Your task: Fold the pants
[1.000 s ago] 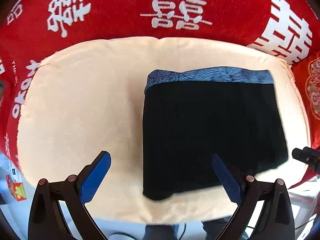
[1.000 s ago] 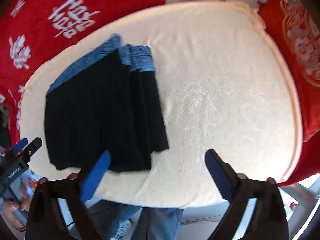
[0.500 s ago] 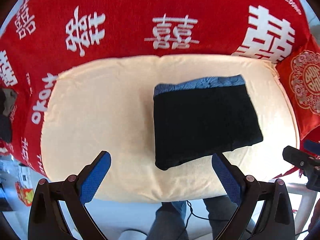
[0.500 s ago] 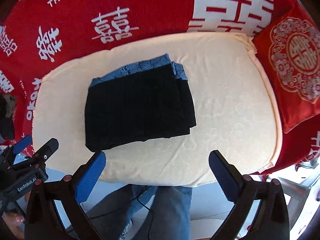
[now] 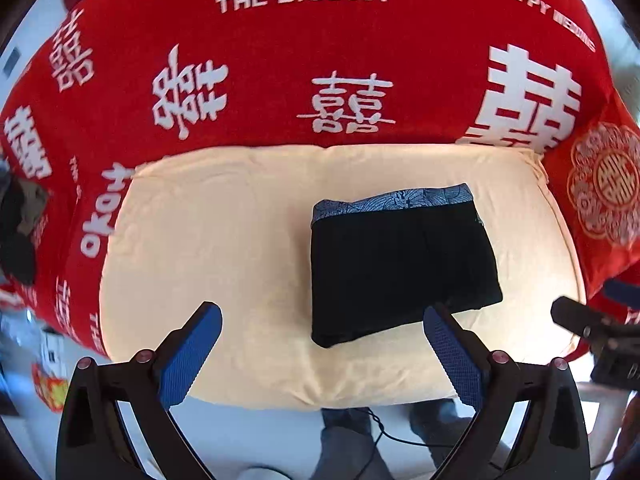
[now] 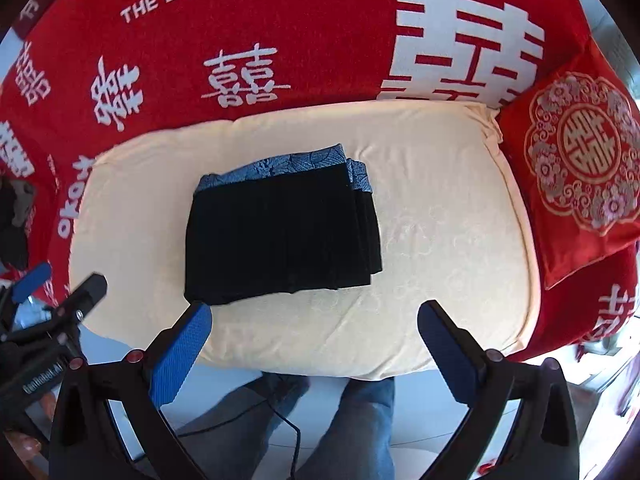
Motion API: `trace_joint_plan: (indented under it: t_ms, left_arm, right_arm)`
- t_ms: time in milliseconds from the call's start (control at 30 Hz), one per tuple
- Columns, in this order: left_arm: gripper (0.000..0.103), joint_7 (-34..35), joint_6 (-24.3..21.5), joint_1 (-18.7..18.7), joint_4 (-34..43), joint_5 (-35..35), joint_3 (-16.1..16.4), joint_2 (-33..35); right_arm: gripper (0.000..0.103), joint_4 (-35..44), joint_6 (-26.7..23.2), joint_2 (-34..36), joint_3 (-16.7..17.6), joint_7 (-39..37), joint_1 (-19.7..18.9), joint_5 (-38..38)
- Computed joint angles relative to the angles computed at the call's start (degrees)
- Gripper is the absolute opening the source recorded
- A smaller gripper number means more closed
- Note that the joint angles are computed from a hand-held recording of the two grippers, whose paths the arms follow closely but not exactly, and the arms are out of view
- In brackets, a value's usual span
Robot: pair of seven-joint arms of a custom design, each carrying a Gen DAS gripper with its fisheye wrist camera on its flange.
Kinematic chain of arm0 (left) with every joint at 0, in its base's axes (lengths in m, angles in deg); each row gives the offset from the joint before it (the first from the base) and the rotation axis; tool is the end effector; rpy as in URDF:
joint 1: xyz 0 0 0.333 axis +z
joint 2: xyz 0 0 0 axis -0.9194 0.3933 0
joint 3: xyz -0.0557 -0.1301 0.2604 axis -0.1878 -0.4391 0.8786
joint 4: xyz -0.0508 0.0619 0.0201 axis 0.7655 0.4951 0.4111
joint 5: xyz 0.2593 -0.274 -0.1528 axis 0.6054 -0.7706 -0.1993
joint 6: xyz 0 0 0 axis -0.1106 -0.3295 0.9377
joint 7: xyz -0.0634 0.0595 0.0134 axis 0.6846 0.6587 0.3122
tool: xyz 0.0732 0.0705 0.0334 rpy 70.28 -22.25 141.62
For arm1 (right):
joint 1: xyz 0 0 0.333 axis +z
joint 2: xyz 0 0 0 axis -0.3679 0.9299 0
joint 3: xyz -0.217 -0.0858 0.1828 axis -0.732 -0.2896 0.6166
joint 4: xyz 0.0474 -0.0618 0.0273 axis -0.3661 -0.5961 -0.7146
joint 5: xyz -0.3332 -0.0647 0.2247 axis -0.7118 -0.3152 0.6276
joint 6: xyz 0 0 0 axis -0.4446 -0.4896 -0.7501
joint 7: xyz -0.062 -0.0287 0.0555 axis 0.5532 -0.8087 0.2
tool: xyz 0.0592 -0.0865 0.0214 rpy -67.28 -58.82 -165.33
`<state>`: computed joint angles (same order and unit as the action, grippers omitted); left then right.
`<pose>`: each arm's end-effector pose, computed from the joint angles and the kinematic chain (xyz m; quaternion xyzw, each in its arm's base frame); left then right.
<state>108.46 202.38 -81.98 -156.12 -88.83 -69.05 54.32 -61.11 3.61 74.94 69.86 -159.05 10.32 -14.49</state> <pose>0.6746 -0.2858 0.5610 -0.3041 0.9196 -0.2197 0.1162 0.5791 0.3654 0.5943 -0.3012 0.9350 -0.1510 0.1110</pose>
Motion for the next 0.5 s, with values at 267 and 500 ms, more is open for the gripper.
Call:
trace_joint_plan:
  t_ms: [267, 500]
  left_arm:
    - [0.101, -3.71, 4.44, -0.9, -6.35, 1.88, 0.33, -4.2]
    - [0.101, -5.29, 3.93, -0.96, -8.45, 2.88, 0.16, -5.56]
  right_arm:
    - [0.103, -6.31, 2.42, -4.19, 0.96, -2.48, -1.37, 0.92]
    - [0.103, -6.13, 2.09, -4.08, 1.34, -5.33, -1.67, 0.67]
